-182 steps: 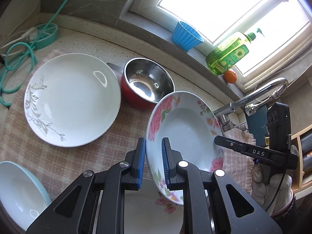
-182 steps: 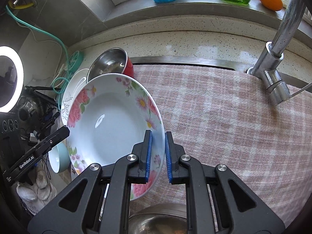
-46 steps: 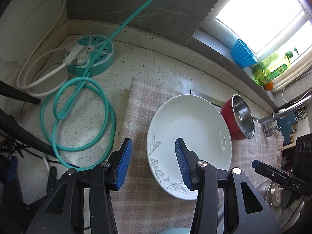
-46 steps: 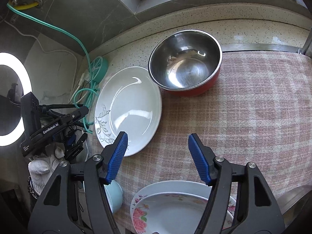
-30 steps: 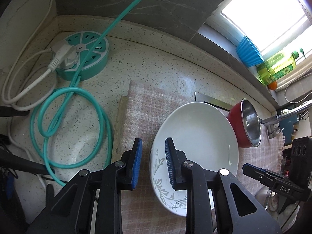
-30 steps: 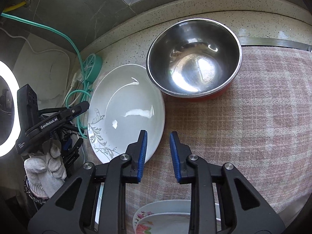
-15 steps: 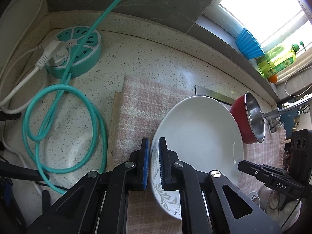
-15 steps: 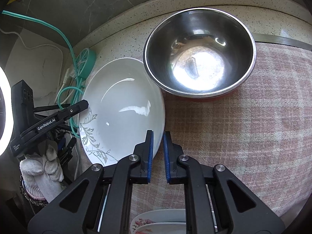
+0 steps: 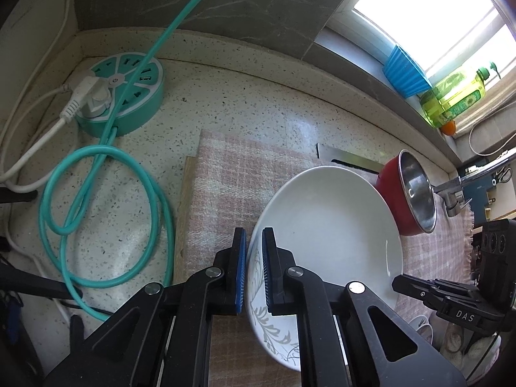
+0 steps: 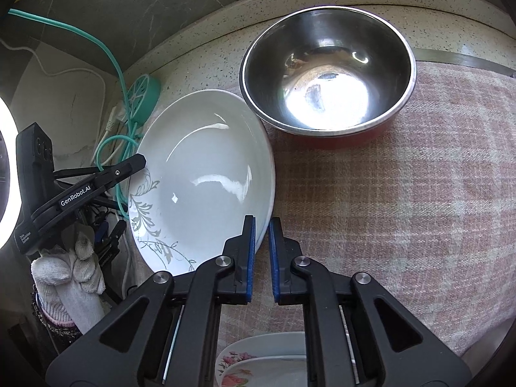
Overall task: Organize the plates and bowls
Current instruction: 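Lift the grey-leaf white plate and carry it toward the plate stack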
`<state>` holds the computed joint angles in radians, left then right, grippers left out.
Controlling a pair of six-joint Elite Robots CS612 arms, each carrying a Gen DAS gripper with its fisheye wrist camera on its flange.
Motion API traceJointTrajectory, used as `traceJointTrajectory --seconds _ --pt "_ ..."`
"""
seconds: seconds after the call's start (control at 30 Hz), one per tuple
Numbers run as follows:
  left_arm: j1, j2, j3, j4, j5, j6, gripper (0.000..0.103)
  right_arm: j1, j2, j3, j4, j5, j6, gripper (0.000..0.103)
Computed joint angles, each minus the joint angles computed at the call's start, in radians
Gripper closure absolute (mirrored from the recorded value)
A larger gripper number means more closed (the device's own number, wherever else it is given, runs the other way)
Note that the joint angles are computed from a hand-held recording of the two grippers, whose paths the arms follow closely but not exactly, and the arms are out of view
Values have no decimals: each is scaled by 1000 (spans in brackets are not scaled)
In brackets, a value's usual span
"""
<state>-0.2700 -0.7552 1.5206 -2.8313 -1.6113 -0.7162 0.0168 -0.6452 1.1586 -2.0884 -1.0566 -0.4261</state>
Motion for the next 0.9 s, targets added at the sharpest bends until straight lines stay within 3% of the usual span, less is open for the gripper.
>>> traceJointTrajectory --seconds 0.4,0.9 --pt "-17 -17 18 -31 0 4 95 -18 -30 45 -34 19 7 95" --pt "-43 -58 71 -121 -7 6 95 -57 -104 150 -87 76 -21 94"
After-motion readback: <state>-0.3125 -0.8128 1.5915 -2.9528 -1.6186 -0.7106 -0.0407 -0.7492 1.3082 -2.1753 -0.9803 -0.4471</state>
